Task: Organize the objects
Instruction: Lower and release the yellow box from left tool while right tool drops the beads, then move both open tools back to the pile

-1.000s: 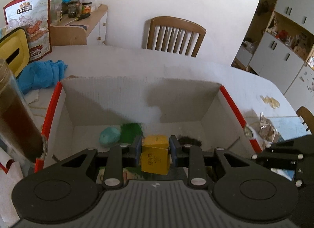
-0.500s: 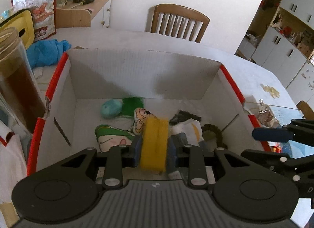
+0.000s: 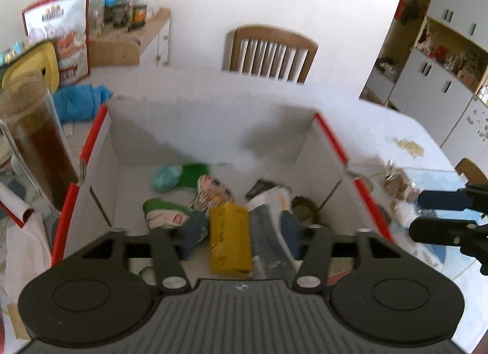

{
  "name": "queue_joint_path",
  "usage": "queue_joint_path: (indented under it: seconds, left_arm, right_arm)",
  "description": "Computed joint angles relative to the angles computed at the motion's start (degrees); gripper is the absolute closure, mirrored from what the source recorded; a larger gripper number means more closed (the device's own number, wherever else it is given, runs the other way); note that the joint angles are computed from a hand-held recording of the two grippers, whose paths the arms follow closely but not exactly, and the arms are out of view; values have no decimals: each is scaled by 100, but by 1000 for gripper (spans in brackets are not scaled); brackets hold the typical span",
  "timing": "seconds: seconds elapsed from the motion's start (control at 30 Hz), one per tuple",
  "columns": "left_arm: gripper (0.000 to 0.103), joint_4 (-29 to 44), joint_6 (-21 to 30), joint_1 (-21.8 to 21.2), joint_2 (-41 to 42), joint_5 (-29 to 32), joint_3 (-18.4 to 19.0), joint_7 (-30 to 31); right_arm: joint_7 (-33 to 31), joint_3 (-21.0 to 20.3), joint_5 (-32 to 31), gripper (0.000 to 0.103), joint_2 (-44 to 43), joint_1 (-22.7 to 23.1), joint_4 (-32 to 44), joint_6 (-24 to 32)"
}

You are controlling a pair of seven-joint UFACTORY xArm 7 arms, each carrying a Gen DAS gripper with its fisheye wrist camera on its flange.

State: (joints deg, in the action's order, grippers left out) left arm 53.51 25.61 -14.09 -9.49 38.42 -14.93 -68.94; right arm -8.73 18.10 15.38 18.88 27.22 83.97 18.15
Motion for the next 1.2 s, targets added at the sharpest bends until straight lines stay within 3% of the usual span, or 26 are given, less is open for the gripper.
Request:
queue_joint_path:
  seconds: [0.13,0.5,0.73,0.87,1.03,1.2]
  left_arm:
    - [41,148,101,-29,-75,283,-168,-284]
    - [19,1007,729,-500,386,1100,-387,-1098]
    - [16,1536,770,-1046,873,1406,-170,-1404]
    - [0,1973,979,-1426,1276,1583,-60,-1426]
    - [0,2471,1017,-1910,1781,1936,185,-1576]
    - [0,3049,1102,-2338,2379,1853,442,-1516]
  right_arm:
    - [-218,119,407,36,-394,-248,-451,-203]
    - [-766,-162,1330,14,-1470,-486,-1703,-746]
    - [-1108,-556,1735,6,-1937,-498,-2253,-856]
    - [-1508,-778,2200,6,-2086,-479,-2448,-838]
    - [-1585,-951,2171,6,-2155,-547,-2655,-834]
    - [-2244,-1064,2516,6,-2173,-557,-2805,-777]
